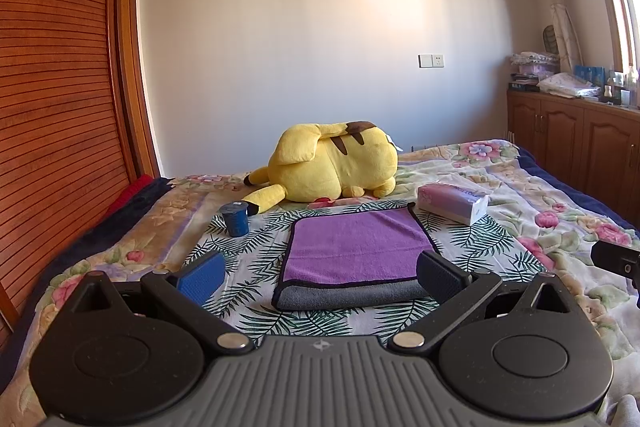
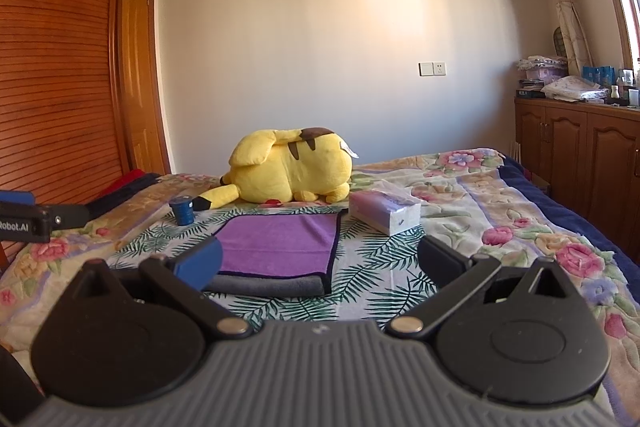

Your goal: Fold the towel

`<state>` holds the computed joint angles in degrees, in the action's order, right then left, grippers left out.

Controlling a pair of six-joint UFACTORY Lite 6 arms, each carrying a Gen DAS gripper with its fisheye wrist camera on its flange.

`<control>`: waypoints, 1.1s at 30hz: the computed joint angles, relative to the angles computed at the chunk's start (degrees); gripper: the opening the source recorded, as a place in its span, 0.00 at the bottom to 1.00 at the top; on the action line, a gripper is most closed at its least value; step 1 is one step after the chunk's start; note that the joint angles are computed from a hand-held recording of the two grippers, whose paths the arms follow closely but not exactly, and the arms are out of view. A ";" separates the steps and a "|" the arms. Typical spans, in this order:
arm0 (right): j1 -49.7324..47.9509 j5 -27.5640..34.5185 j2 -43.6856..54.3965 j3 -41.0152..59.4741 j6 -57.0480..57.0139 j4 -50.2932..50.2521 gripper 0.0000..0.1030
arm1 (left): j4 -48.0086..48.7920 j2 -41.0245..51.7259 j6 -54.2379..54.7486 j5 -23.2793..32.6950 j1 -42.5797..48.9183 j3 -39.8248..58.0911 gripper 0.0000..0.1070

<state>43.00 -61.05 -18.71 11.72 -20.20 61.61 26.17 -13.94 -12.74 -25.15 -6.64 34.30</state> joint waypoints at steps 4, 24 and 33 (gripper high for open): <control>0.09 -0.09 -0.13 -0.11 -0.05 0.17 1.00 | 0.38 -0.12 -0.38 -0.07 0.11 -0.16 0.81; 0.12 0.09 -0.27 -0.05 -0.40 0.23 1.00 | -0.41 0.19 0.56 -1.32 0.42 -1.22 0.81; 0.27 -0.22 -0.04 -0.28 -0.03 0.22 1.00 | -0.72 0.39 0.87 -1.58 0.46 -1.43 0.81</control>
